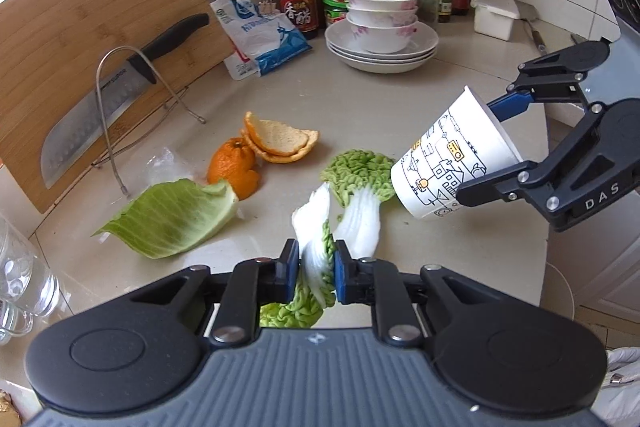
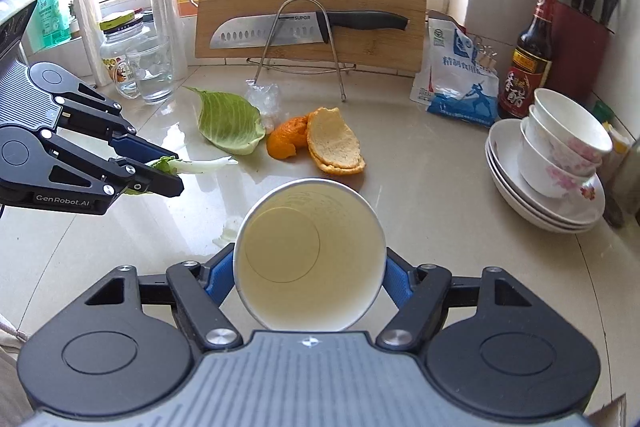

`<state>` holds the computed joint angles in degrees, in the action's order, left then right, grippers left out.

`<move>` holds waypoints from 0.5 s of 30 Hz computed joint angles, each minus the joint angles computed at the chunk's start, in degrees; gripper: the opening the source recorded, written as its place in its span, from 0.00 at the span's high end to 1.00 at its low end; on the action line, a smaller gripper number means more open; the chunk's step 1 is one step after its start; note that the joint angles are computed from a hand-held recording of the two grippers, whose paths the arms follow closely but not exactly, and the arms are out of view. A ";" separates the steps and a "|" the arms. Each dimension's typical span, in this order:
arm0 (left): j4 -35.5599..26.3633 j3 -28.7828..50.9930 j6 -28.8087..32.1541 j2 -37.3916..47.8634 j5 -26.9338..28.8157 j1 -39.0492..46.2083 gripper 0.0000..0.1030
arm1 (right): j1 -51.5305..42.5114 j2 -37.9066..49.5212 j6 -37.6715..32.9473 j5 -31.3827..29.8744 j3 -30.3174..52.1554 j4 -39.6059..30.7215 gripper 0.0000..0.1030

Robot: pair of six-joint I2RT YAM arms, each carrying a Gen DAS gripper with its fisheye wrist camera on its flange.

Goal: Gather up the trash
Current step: 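Carry the paper cup and napa cabbage leaf down toward the bin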

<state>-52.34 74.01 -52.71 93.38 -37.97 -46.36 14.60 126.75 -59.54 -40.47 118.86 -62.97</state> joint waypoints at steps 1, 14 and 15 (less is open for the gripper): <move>0.21 0.64 0.81 0.39 0.20 -0.35 0.85 | -0.66 -1.35 0.38 0.00 -2.17 0.97 0.24; 5.95 8.09 11.16 6.65 3.44 -3.92 0.85 | -11.22 -14.25 4.84 0.26 -21.74 9.24 0.24; 6.63 8.75 12.18 7.28 3.98 -4.06 0.85 | -12.01 -14.95 5.22 0.32 -22.75 9.74 0.24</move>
